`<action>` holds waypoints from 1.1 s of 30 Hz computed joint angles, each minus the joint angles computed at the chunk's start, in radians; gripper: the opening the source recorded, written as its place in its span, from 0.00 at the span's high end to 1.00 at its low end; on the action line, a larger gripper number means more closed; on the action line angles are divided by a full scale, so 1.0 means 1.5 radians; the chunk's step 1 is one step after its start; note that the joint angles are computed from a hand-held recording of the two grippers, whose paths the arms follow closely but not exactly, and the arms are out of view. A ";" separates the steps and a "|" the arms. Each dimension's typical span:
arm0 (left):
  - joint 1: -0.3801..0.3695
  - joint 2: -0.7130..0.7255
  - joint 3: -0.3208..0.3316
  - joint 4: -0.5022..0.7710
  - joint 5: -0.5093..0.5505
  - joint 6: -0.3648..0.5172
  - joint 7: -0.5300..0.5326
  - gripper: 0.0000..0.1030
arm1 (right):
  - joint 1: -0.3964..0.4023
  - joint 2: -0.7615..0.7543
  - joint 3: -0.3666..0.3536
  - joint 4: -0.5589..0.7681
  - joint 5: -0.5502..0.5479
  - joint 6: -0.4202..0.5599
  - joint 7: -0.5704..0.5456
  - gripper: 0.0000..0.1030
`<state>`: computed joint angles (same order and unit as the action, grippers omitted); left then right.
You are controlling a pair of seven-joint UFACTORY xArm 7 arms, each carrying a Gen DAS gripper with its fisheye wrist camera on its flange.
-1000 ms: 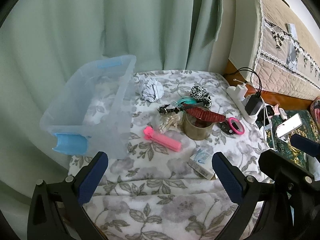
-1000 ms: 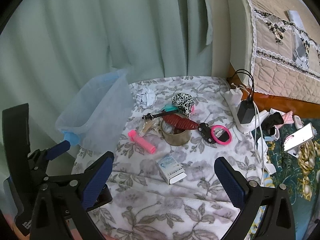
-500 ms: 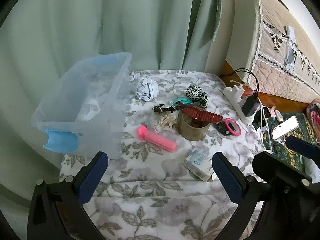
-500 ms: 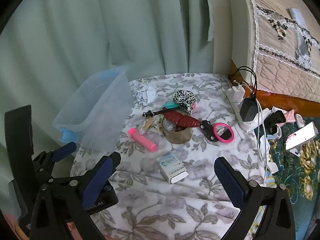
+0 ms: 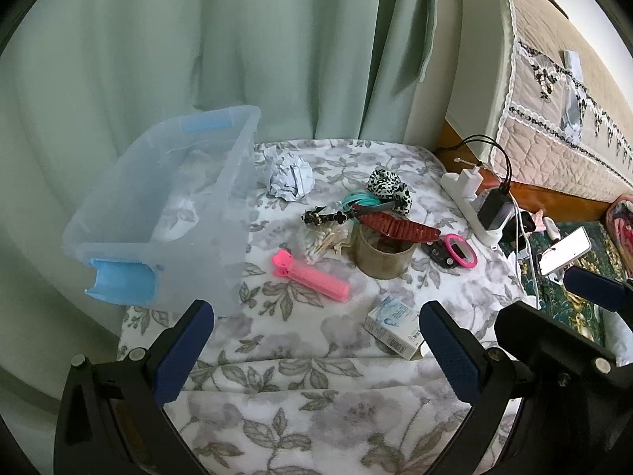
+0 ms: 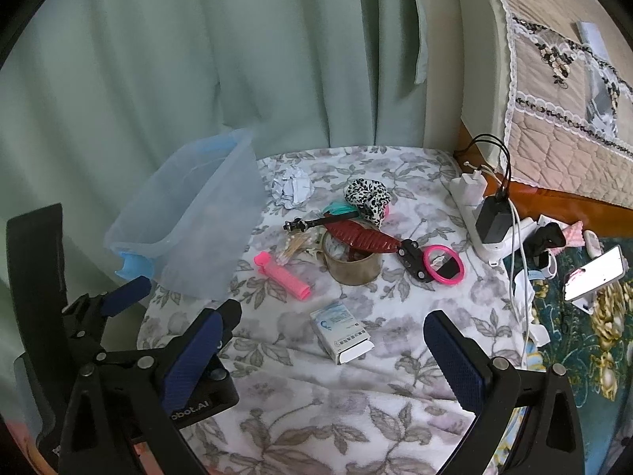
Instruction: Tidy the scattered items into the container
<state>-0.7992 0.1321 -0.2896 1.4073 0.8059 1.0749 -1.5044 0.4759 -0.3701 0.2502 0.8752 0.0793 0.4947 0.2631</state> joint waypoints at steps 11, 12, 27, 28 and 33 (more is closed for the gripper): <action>-0.003 0.006 0.000 0.006 0.010 0.009 -0.001 0.00 | 0.007 -0.004 -0.006 -0.004 0.011 -0.006 -0.013 0.00; -0.004 0.009 0.001 0.011 0.012 0.013 0.003 0.00 | 0.006 -0.003 -0.006 -0.003 0.012 -0.006 -0.015 0.00; 0.022 0.016 0.023 -0.032 -0.036 -0.118 0.023 0.00 | 0.011 0.019 -0.039 -0.013 0.064 -0.010 -0.061 0.00; 0.024 0.016 0.024 -0.037 -0.036 -0.127 0.017 0.00 | 0.004 0.019 -0.039 -0.015 0.062 -0.009 -0.061 0.00; 0.021 0.041 0.030 -0.020 -0.035 -0.107 -0.001 0.00 | -0.018 0.027 -0.051 -0.025 0.067 -0.008 -0.058 0.00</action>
<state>-0.7677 0.1943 -0.2439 1.3774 0.7533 0.9143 -1.5061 0.4494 -0.3300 0.1741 0.8384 0.1794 0.4833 0.1755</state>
